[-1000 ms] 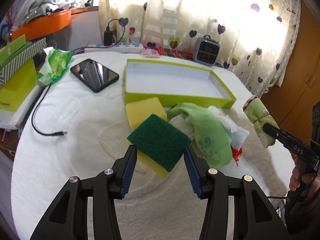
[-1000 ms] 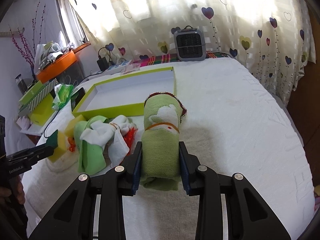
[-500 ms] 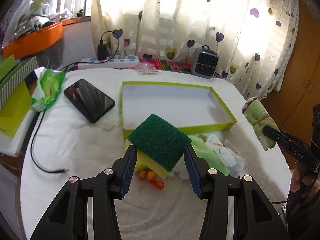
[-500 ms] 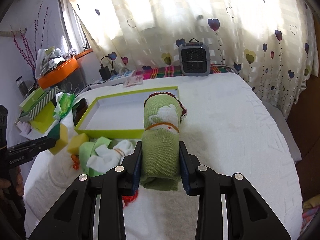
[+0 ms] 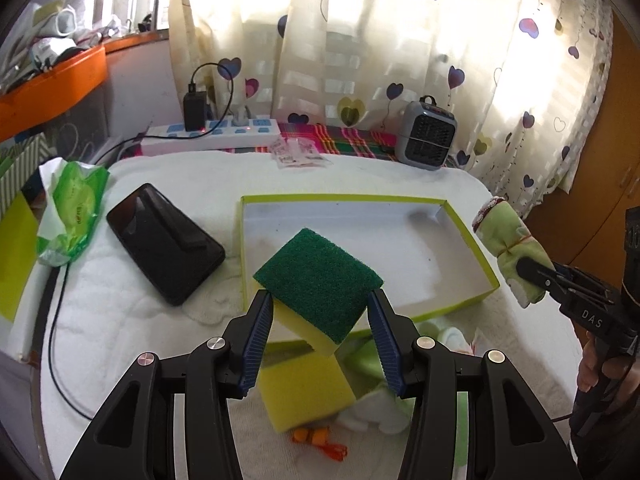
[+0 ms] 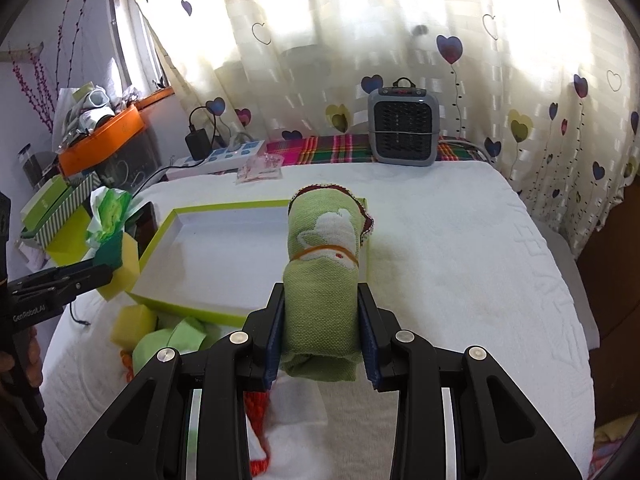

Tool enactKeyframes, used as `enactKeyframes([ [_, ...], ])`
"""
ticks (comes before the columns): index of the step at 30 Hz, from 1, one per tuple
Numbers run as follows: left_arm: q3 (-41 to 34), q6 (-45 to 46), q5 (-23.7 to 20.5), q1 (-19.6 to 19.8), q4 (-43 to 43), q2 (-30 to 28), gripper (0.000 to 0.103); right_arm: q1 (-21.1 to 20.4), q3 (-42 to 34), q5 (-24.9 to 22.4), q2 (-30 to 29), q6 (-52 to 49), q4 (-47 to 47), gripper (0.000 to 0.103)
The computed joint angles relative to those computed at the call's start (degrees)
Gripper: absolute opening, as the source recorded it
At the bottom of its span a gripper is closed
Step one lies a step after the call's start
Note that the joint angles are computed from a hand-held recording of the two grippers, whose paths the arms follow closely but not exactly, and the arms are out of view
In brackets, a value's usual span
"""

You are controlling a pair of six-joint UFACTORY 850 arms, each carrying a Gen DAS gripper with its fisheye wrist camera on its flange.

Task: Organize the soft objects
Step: 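Carry the towel into the lime-green box with the right tool while the left carries the sponge over it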

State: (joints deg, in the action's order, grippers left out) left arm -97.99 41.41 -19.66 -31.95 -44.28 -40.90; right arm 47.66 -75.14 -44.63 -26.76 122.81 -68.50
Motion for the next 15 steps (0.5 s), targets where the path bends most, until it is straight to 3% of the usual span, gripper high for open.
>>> enactKeyframes([
  [15,-20.9,-17.2,-8.6,-1.3,20.2,-13.9,0.048,-5.2,-5.0,5.2,-4.9,-6.4,5.4,0.034],
])
